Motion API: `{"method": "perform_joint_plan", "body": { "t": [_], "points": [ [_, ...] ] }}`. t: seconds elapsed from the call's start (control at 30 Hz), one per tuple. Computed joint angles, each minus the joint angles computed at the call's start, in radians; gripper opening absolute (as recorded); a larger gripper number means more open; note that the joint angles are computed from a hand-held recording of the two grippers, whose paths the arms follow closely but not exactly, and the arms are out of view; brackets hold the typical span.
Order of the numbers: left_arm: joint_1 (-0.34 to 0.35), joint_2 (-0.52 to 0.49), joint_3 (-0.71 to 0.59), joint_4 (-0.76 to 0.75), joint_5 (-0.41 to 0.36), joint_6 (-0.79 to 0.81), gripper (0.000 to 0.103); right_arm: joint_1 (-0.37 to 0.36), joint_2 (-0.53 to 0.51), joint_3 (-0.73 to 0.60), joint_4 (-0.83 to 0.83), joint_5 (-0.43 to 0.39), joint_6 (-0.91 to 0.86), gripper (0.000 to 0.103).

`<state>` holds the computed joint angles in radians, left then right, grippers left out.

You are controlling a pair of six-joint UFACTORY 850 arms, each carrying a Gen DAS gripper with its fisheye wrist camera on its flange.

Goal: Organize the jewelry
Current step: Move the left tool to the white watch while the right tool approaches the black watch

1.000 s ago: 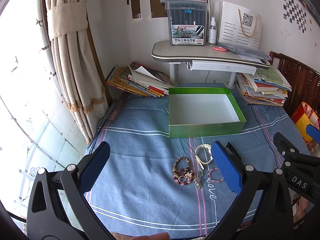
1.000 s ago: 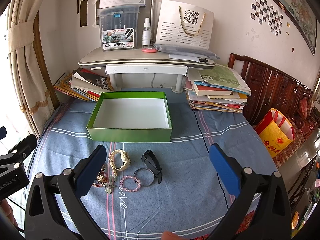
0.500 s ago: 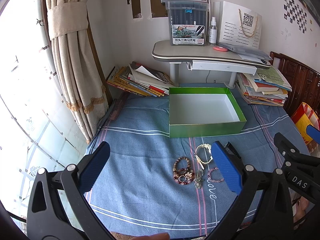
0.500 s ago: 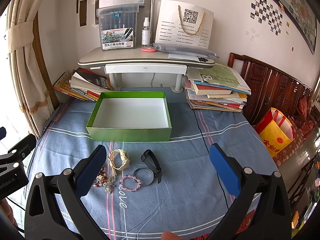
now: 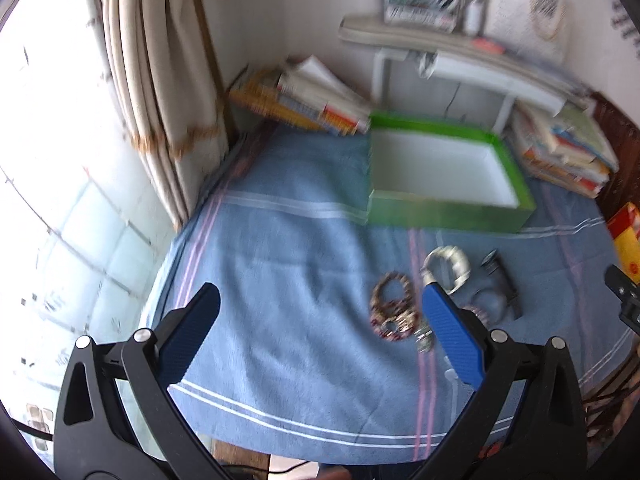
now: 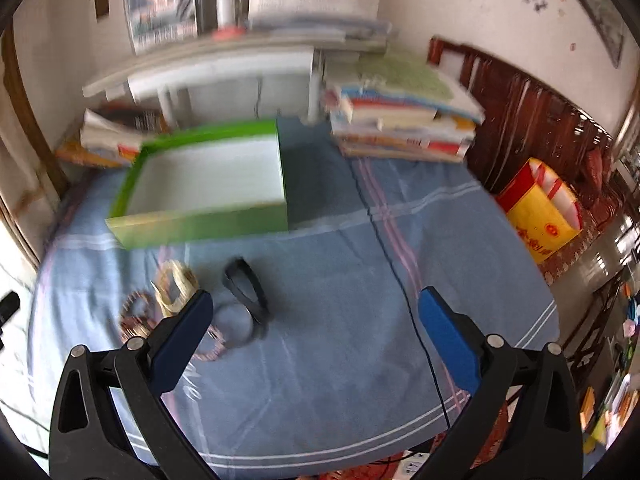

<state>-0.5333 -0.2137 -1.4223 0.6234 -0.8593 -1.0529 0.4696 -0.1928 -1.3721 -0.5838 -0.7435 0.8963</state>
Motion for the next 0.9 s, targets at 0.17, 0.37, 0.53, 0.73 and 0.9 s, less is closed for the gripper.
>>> {"method": "perform_joint_plan", "body": {
  "t": [0.17, 0.37, 0.53, 0.73, 0.9],
  "points": [
    [0.041, -0.070, -0.010, -0.152, 0.018, 0.146, 0.087, -0.069, -0.070, 0.009, 0.287, 0.044, -0.254, 0.050],
    [0.056, -0.208, -0.127, -0.270, 0.008, 0.292, 0.079, -0.096, -0.197, -0.083, 0.493, 0.055, -0.497, 0.051],
    [0.058, -0.344, -0.272, -0.383, -0.008, 0.426, 0.086, -0.091, -0.312, -0.198, 0.548, 0.018, -0.613, 0.065],
    [0.060, -0.484, -0.438, -0.466, -0.063, 0.520, 0.093, -0.091, -0.405, -0.291, 0.539, -0.034, -0.651, 0.065],
    [0.063, -0.576, -0.558, -0.538, -0.107, 0.577, 0.097, -0.112, -0.414, -0.295, 0.596, -0.037, -0.683, 0.033]
  ]
}}
